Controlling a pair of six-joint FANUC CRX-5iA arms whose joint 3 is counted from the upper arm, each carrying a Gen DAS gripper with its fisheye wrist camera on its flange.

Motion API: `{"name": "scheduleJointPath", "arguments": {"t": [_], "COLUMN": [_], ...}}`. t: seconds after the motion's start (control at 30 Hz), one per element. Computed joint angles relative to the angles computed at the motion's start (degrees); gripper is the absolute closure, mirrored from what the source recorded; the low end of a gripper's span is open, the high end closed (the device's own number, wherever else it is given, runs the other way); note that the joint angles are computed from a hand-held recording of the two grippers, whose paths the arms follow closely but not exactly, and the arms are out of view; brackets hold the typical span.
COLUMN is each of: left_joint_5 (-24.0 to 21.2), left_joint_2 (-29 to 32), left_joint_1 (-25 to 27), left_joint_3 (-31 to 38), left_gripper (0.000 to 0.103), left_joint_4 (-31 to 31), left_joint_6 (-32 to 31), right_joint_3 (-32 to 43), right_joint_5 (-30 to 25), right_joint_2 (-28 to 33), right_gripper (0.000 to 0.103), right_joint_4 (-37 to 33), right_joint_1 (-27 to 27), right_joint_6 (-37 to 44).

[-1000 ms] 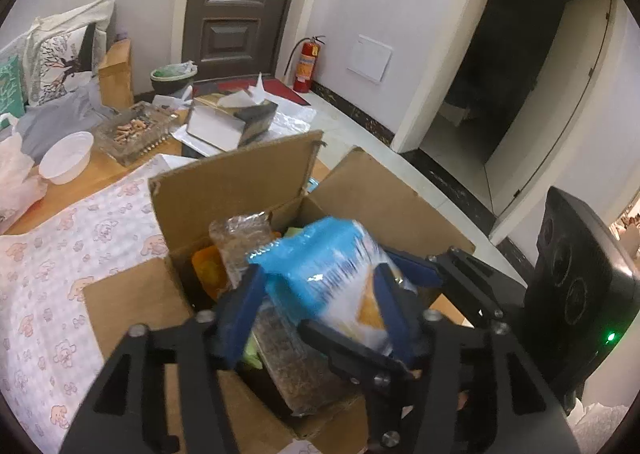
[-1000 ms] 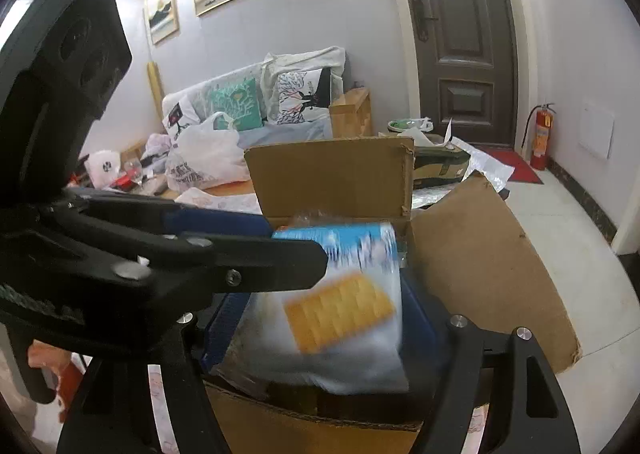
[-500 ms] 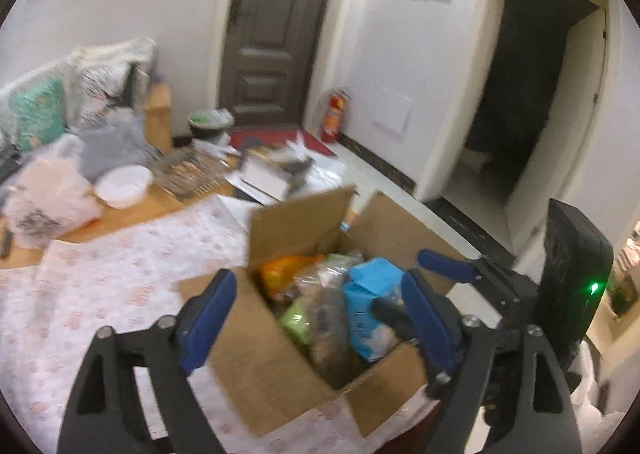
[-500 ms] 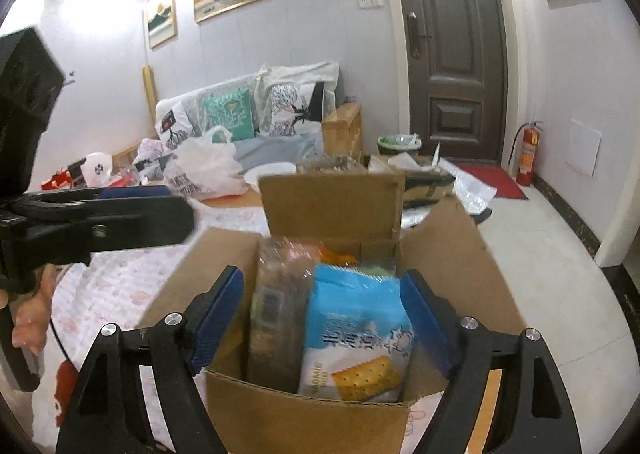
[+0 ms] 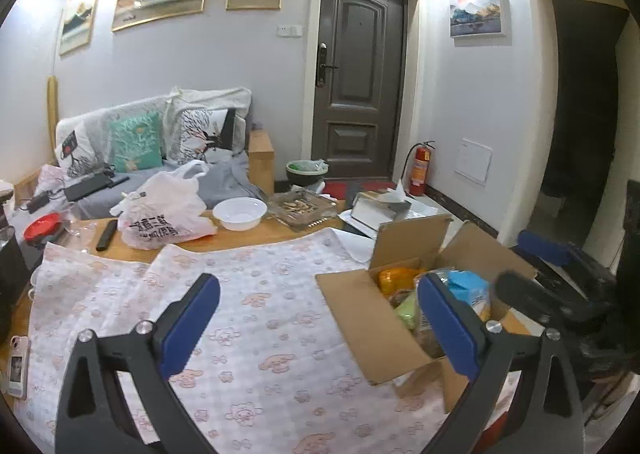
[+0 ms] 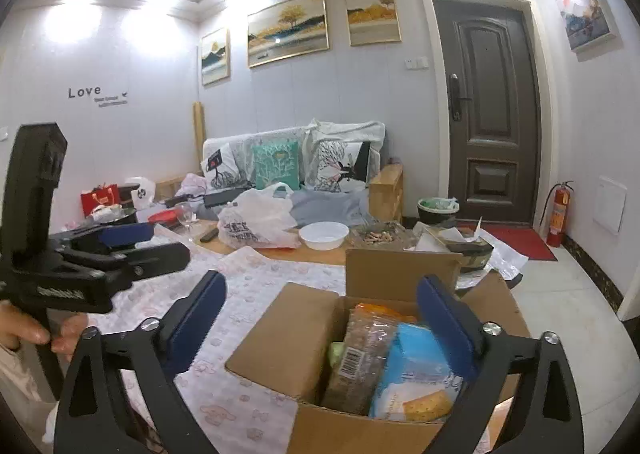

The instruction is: Organize snacks

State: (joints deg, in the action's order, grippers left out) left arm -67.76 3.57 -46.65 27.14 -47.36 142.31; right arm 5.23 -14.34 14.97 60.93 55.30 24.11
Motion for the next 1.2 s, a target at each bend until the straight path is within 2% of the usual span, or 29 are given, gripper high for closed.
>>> {"name": "scheduleJointPath", "arguments": {"t": [0.07, 0.1, 0.37, 1.2], "left_joint_5": [1.14, 1.83, 4.36, 5.11], "left_joint_2": [-0.93, -1.42, -2.11, -2.43], "left_joint_1": [0.37, 0.68, 2.19, 1.41], "left_joint_3": [-2.08, -3.15, -5.83, -6.08], "left_gripper": [0.005, 0.005, 0.005, 0.005], "left_joint_4": [0.05, 0.27, 1.09, 0.15], "left_joint_6": [1.06, 1.6, 3.08, 3.62], "right_joint_3": [-2.07, -2.52, -1.52, -1.1], "right_joint_5": [1.64, 1.46, -0.93, -0.07], "right_joint_2": [-0.41, -0.47, 0.62, 0.84], "right_gripper": [0.0, 0.0, 0.0, 0.0], "right_joint_4": [7.0, 8.13, 4.14, 7.12], "right_joint_1": [-1.03, -0.99, 0.51, 0.02], "right_joint_6": [-6.88, -8.12, -5.05, -7.7]}}
